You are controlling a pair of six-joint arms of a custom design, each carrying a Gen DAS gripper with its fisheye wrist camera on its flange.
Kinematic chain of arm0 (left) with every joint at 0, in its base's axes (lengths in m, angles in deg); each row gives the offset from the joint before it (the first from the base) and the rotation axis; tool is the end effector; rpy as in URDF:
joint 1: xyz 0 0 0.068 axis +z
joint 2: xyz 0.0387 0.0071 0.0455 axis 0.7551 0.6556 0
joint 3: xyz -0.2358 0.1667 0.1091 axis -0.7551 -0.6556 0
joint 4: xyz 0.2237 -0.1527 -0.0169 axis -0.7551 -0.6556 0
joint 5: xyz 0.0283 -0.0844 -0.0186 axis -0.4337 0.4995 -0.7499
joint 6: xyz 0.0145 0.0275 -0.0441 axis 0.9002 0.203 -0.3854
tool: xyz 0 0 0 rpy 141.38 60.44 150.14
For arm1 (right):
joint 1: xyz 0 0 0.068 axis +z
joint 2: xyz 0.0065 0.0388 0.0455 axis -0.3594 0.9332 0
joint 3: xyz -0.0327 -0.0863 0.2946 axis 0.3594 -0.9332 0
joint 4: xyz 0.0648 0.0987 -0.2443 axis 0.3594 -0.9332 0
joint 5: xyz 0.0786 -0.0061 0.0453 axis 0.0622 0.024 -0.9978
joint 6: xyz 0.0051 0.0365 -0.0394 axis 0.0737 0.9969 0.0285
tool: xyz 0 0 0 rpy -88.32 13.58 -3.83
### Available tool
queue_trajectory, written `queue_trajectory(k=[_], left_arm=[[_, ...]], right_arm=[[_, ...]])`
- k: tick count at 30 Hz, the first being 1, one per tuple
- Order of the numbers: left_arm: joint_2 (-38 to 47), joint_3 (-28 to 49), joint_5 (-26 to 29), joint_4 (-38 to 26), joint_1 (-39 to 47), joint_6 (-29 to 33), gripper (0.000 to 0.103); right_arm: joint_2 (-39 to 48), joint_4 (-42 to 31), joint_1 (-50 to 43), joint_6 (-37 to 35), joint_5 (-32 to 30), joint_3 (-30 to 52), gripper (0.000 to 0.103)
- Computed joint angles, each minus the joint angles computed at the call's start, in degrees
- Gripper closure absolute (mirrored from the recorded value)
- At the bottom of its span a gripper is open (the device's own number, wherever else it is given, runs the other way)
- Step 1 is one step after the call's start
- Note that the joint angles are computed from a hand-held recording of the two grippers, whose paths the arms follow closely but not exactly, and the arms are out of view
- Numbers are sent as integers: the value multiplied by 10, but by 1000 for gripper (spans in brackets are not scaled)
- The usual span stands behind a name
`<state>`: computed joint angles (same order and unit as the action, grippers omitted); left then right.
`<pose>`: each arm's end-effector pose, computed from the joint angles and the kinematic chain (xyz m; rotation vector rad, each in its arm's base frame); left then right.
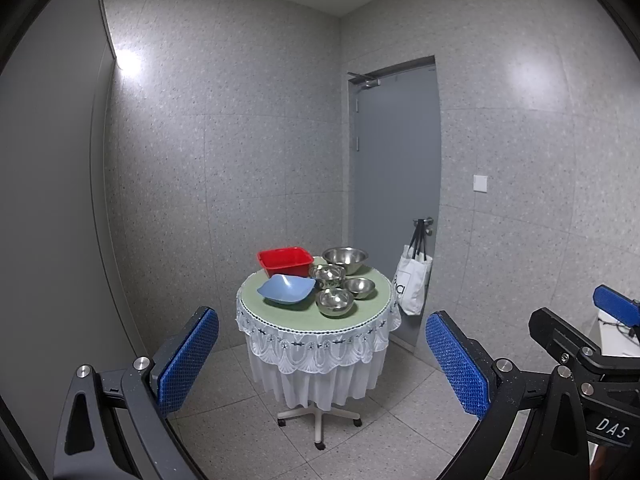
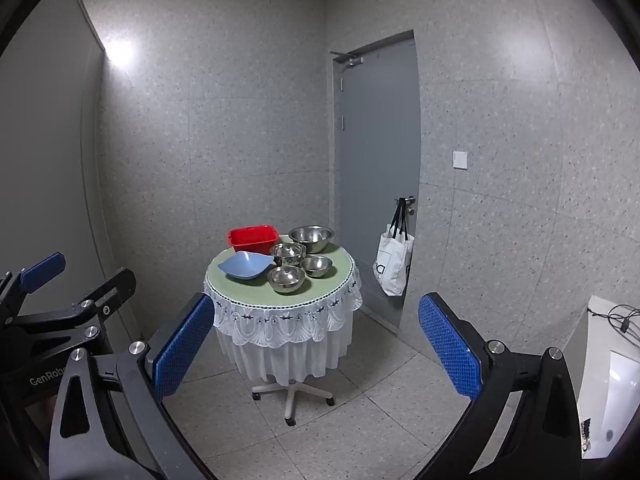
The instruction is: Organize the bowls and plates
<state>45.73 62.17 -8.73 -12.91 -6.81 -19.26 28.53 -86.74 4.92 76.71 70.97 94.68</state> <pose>0.1551 -0.1721 0.3931 -0.2096 1.8429 0.1419 0.4275 0.2040 0.3591 -0.2850 1.8477 0.2567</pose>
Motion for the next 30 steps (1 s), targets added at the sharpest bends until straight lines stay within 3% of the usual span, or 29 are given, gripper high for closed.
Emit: queue_trajectory(k=[30], left_arm=[[2,-2,16,8,7,18,0]], right_arm=[[-11,-10,-12,6,-7,-5,0]])
